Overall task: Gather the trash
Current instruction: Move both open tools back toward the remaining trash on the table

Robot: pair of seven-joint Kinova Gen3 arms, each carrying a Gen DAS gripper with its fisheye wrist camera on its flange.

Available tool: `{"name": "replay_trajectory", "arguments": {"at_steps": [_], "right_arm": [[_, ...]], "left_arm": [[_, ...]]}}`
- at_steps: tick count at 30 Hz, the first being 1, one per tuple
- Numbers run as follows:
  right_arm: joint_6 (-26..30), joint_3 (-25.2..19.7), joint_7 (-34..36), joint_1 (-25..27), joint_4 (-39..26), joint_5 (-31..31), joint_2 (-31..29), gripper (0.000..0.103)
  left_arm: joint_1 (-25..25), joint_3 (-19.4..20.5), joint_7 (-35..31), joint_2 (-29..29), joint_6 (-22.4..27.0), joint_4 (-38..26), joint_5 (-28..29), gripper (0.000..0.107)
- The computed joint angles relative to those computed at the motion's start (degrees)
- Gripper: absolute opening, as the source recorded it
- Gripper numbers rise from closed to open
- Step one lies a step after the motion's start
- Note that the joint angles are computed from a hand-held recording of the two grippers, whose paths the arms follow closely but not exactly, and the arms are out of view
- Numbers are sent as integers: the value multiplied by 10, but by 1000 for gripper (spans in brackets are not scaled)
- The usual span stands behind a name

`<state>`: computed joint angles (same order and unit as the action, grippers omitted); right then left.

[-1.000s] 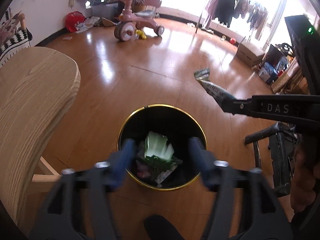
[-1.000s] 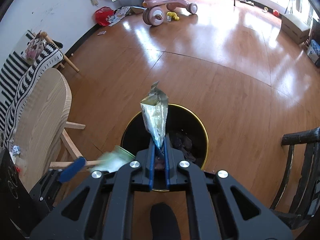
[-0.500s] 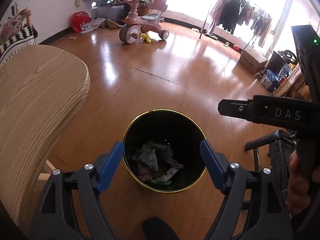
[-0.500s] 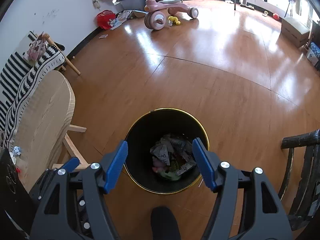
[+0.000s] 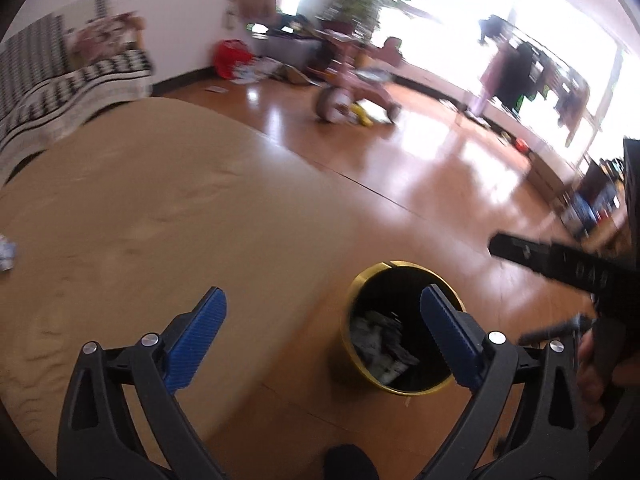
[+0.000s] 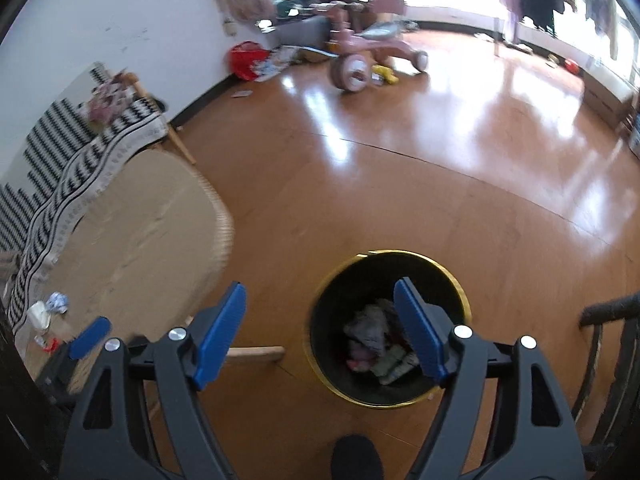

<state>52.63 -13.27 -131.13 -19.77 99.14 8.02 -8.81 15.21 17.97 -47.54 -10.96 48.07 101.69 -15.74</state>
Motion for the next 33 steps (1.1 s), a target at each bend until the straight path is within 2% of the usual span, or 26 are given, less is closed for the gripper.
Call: {"name": "replay_trajectory", "arguments": {"at_steps": [4,9,17,20,25,29,33], "right_arm": [[5,-38,-26,-36,-42,32,37,75],[25,-69,-66,-123,-121,90,106,75],[74,-72,-84,-280,-264,167,227,75],[88,-64,-67,-326,-321,172,274,75],[104,-45,-32,-392,-401,169,339,75],[134,-25,12,-441,-479,166,396,75],[149,-4,54,-470,-525,155,430,75]], "left_arm": [[-33,-44,-20,-65,34,17,10,95],[-94,-110,-71,-139,77,40,23,96],[-186,-261,-176,-220,126,66,24,96],[-219,-304,-212,-229,128,73,17,96],[-259,-374,-262,-212,121,68,35,96],[-289,-407,-284,-187,112,68,62,96],[-309,-427,-305,-152,96,70,99,96]]}}
